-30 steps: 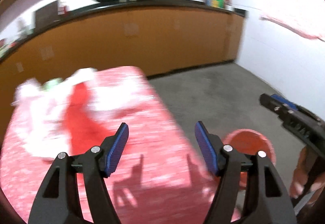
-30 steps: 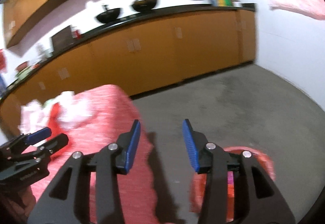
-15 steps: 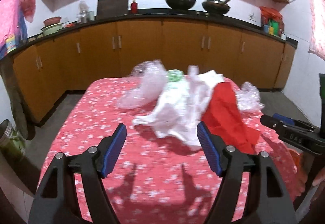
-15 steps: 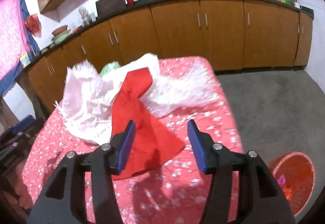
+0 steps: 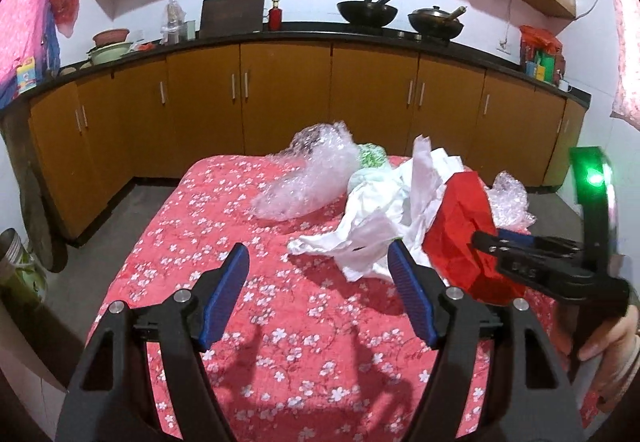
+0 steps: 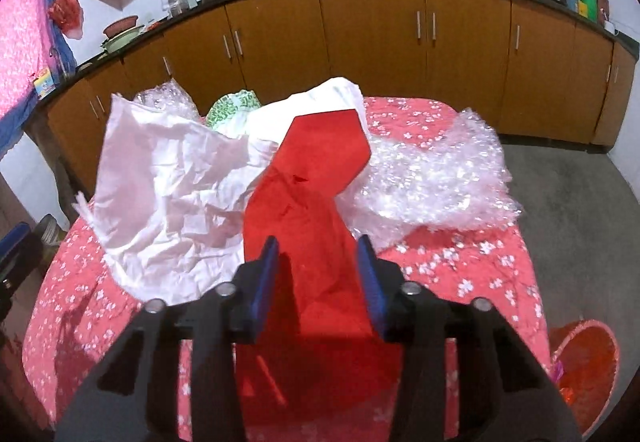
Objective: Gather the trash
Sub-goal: 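Grasp the red cloth with the right tool while the left tool grasps the white plastic bag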
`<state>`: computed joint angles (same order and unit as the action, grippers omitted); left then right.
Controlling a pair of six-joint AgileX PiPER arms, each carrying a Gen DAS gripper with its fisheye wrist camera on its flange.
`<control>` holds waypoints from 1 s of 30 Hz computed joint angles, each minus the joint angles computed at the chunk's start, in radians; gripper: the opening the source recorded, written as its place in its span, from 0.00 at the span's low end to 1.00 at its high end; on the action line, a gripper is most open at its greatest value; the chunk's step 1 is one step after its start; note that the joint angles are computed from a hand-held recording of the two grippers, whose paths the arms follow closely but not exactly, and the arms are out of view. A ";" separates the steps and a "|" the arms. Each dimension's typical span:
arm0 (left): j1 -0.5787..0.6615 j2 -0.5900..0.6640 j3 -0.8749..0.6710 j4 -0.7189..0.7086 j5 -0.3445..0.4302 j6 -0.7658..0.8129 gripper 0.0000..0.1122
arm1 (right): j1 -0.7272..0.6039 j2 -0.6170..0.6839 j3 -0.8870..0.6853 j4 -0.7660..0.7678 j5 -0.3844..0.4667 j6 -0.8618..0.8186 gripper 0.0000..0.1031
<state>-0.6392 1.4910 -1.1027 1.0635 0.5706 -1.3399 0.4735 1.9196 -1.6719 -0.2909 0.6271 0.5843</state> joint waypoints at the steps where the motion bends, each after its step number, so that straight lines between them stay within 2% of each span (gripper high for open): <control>1: 0.002 0.005 -0.005 0.001 -0.007 0.003 0.64 | 0.000 0.009 -0.008 -0.004 0.006 0.000 0.18; 2: 0.002 0.008 -0.012 -0.003 -0.014 0.011 0.64 | -0.002 0.016 -0.013 -0.004 0.013 -0.002 0.10; 4: -0.002 0.022 -0.032 -0.011 -0.024 0.029 0.64 | -0.011 0.002 0.016 0.018 -0.016 -0.009 0.07; 6: -0.007 0.042 -0.059 -0.029 -0.035 0.060 0.64 | -0.015 -0.039 0.078 -0.008 -0.066 0.033 0.06; 13: -0.033 0.125 -0.179 -0.095 -0.035 0.160 0.64 | -0.025 -0.106 0.172 0.014 -0.111 0.038 0.06; 15: -0.033 0.163 -0.237 -0.153 -0.021 0.227 0.63 | -0.023 -0.127 0.201 0.016 -0.125 0.039 0.06; 18: -0.014 0.241 -0.345 -0.279 0.017 0.366 0.52 | -0.019 -0.150 0.228 0.019 -0.134 0.034 0.06; 20: 0.012 0.286 -0.402 -0.391 0.031 0.470 0.36 | -0.021 -0.166 0.246 0.024 -0.140 0.031 0.06; 21: 0.022 0.295 -0.414 -0.426 0.033 0.500 0.32 | -0.023 -0.174 0.256 0.027 -0.144 0.030 0.06; 23: 0.055 0.301 -0.421 -0.529 0.022 0.576 0.08 | -0.028 -0.185 0.269 0.028 -0.149 0.031 0.06; 25: 0.073 0.274 -0.383 -0.553 -0.009 0.579 0.05 | -0.033 -0.199 0.283 0.032 -0.156 0.028 0.06; 30: 0.077 0.194 -0.279 -0.441 -0.059 0.477 0.02 | -0.036 -0.222 0.303 0.001 -0.173 0.057 0.06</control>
